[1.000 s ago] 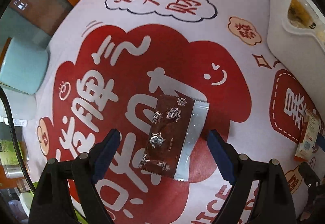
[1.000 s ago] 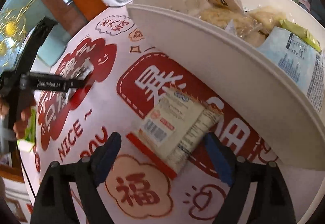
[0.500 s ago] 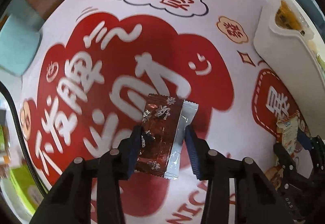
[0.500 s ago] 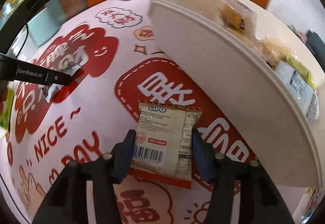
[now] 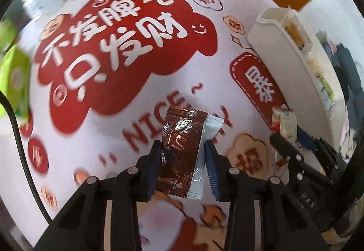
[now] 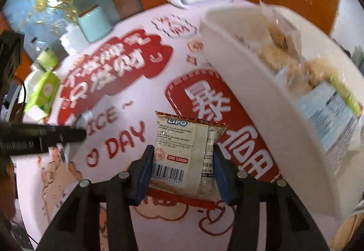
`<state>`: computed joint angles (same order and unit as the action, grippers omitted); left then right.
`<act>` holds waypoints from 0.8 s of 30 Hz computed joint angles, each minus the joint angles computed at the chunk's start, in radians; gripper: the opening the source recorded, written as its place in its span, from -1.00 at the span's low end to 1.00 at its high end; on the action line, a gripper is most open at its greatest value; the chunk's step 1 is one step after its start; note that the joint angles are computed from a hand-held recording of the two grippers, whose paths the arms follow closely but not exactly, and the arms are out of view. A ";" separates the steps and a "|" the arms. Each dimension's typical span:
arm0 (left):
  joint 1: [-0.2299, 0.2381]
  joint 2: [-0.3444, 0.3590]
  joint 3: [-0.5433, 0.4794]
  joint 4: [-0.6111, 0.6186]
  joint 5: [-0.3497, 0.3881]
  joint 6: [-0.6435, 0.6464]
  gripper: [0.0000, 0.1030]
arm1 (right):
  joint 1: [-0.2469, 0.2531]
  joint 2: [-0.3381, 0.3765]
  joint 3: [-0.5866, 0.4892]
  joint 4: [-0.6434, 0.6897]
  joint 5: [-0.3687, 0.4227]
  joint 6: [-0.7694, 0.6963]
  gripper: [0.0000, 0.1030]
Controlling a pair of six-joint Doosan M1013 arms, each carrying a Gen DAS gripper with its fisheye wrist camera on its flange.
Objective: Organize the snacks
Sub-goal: 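Lift both held snacks and carry them over the white tray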
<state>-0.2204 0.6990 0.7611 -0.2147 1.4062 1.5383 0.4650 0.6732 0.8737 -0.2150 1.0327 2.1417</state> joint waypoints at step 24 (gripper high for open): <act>-0.239 -0.006 -0.194 0.166 -0.157 -0.359 -0.29 | -0.143 -0.253 0.206 -0.071 -0.296 0.019 -0.03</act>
